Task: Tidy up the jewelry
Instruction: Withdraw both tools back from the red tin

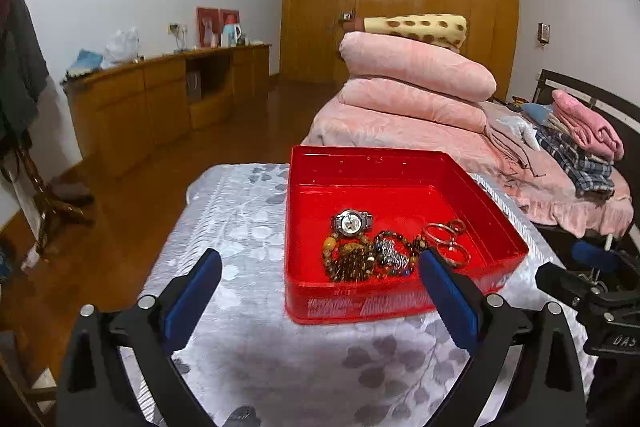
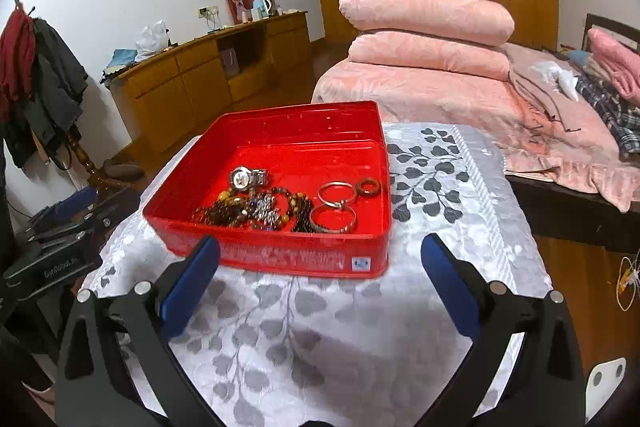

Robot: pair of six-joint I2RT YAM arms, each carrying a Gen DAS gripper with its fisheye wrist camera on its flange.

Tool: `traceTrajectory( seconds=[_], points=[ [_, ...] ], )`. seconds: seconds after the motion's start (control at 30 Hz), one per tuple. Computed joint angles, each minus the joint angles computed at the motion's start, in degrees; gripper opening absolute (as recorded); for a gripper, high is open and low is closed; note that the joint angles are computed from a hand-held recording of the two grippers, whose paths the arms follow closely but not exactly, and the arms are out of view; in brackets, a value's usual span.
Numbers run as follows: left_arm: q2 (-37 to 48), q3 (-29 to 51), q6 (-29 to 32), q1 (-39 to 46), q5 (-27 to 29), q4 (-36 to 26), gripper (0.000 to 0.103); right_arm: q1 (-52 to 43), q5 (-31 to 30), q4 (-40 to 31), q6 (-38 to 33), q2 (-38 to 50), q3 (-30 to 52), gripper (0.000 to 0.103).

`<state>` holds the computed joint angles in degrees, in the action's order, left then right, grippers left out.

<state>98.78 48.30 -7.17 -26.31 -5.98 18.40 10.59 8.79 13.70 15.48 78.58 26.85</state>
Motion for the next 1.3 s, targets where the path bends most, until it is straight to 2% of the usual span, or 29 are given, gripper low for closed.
traceTrajectory(
  seconds=[0.33,0.4,0.73,1.3],
  points=[
    [-8.0,-10.4,0.4,-1.6,-2.3,5.4,0.097,11.2,10.9,1.1,2.2,-10.4,-7.7,0.098],
    [-9.9,-12.4,0.4,-1.5,-2.1,6.4,0.097,11.9,11.5,1.0,2.4,-12.5,-8.8,0.098],
    [-19.5,-20.0,1.7,-2.9,-3.5,9.2,0.097,18.3,18.1,-4.0,3.6,-22.0,-11.0,0.098],
    [-31.5,-25.3,2.8,-5.3,-5.6,8.2,0.097,26.0,26.1,-12.4,3.7,-33.4,-10.2,0.097]
  ],
)
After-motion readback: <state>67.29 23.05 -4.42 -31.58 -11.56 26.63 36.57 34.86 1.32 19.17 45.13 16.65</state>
